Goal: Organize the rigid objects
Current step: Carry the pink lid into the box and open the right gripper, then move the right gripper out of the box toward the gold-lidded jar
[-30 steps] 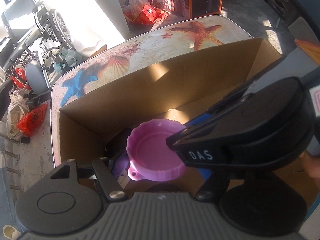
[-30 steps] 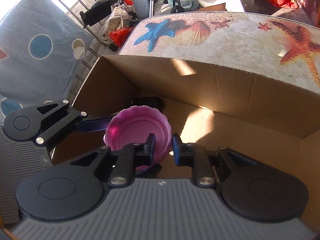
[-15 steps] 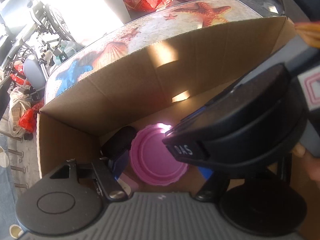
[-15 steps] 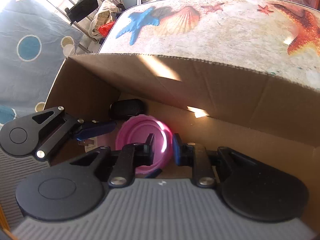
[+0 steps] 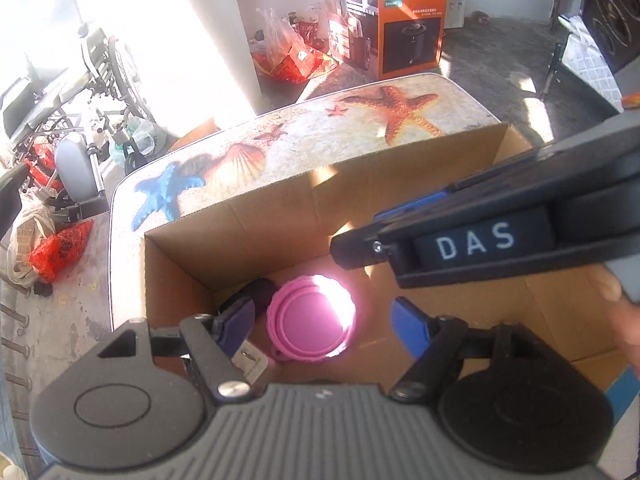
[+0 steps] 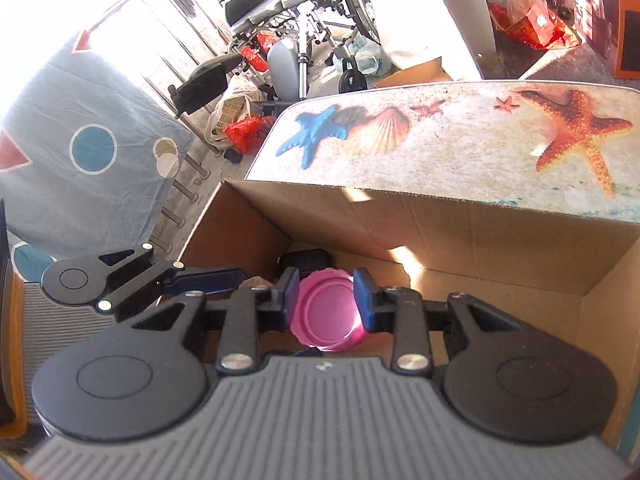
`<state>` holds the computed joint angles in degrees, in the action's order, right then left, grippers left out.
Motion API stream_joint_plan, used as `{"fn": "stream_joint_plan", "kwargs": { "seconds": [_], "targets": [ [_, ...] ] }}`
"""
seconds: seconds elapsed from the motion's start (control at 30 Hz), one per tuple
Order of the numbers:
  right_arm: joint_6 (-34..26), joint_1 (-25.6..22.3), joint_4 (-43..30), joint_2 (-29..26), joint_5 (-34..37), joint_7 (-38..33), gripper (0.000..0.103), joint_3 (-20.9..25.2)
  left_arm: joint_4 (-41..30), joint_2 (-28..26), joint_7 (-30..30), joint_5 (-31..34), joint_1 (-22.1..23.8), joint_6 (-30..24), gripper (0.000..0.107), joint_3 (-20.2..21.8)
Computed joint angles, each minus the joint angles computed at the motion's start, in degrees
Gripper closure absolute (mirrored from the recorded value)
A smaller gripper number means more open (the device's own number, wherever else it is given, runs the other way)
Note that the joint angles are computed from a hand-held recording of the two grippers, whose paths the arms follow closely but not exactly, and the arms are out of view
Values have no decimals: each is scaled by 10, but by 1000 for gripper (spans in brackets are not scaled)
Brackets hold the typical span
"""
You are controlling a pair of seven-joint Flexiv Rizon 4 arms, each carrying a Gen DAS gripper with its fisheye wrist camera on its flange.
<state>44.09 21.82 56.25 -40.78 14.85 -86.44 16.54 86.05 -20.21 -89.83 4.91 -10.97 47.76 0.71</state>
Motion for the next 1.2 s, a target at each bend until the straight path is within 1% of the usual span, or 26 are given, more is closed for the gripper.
{"fn": "stream_joint_plan", "kwargs": {
  "seconds": [0.03, 0.07, 0.1, 0.17, 0.2, 0.23, 0.27, 0.3, 0.33, 0.4, 0.5, 0.57, 0.6, 0.67, 0.7, 0.73, 0.77, 0.8, 0.87, 0.9, 0.93, 1.0, 1.03, 1.1, 1.13, 1.2],
  "targets": [
    [33, -4, 34, 26, 7, -13, 68, 4, 19, 15, 3, -13, 4, 15, 28, -3],
    [63, -9, 64, 50, 14, -22, 59, 8, 43, 34, 9, -29, 9, 34, 27, -8],
    [94, -14, 95, 74, 22, -30, 54, 13, 64, 53, 16, -43, 11, 50, 27, -11],
    [166, -23, 161, 125, 39, -52, 40, 24, 110, 89, 42, -77, 19, 83, 25, -19],
    [190, -25, 184, 144, 43, -60, 36, 28, 134, 110, 51, -93, 18, 98, 23, -23],
    [226, -30, 220, 172, 51, -68, 24, 32, 152, 124, 59, -104, 18, 111, 22, -24],
    [258, -34, 253, 199, 58, -73, 15, 37, 176, 145, 68, -119, 17, 127, 18, -26],
    [277, -36, 273, 214, 62, -76, 13, 40, 193, 158, 73, -128, 16, 135, 14, -26],
    [304, -40, 306, 240, 71, -82, 10, 46, 209, 176, 78, -138, 13, 134, 12, -26],
    [326, -41, 353, 279, 77, -79, 1, 48, 242, 205, 82, -151, 7, 136, 12, -27],
    [324, -44, 407, 328, 95, -90, 1, 50, 295, 249, 41, -137, 1, 140, 12, -26],
    [321, -29, 447, 359, 70, -71, 1, 34, 328, 267, 28, -150, -4, 145, 12, -25],
    [322, -20, 469, 372, 42, -51, 1, 24, 340, 273, 23, -158, -7, 146, 12, -25],
    [319, -1, 525, 401, -65, 30, 1, 5, 385, 294, 20, -193, -19, 171, 9, -18],
    [311, 3, 540, 409, -105, 57, 1, 0, 400, 299, 22, -208, -24, 184, 4, -17],
    [303, 6, 552, 415, -132, 74, 1, -3, 422, 306, 25, -226, -32, 207, 4, -15],
    [288, 9, 567, 422, -186, 111, 1, -4, 438, 311, 24, -236, -38, 226, 4, -15],
    [277, 10, 574, 425, -220, 133, 1, -6, 456, 315, 21, -245, -43, 249, 4, -15],
    [256, 13, 590, 424, -324, 201, 1, -5, 480, 319, 19, -259, -52, 282, 4, -14],
    [254, 15, 595, 425, -339, 206, 1, -6, 488, 319, 25, -267, -58, 295, 4, -12],
    [254, 19, 601, 425, -350, 204, 1, -6, 497, 318, 39, -282, -69, 312, 4, -8],
    [257, 24, 605, 425, -342, 194, 1, -7, 509, 315, 54, -298, -81, 340, 4, -5],
    [257, 27, 606, 422, -339, 191, 1, -7, 517, 310, 67, -309, -92, 366, 4, -4],
    [283, 30, 609, 412, -326, 185, 1, -9, 529, 299, 97, -325, -115, 406, 4, 2],
    [297, 33, 612, 411, -297, 168, 1, -8, 534, 294, 100, -319, -111, 417, 4, -6],
    [314, 39, 598, 399, -175, 93, 1, 1, 530, 287, 58, -238, -65, 412, 4, -35]
  ]
}}
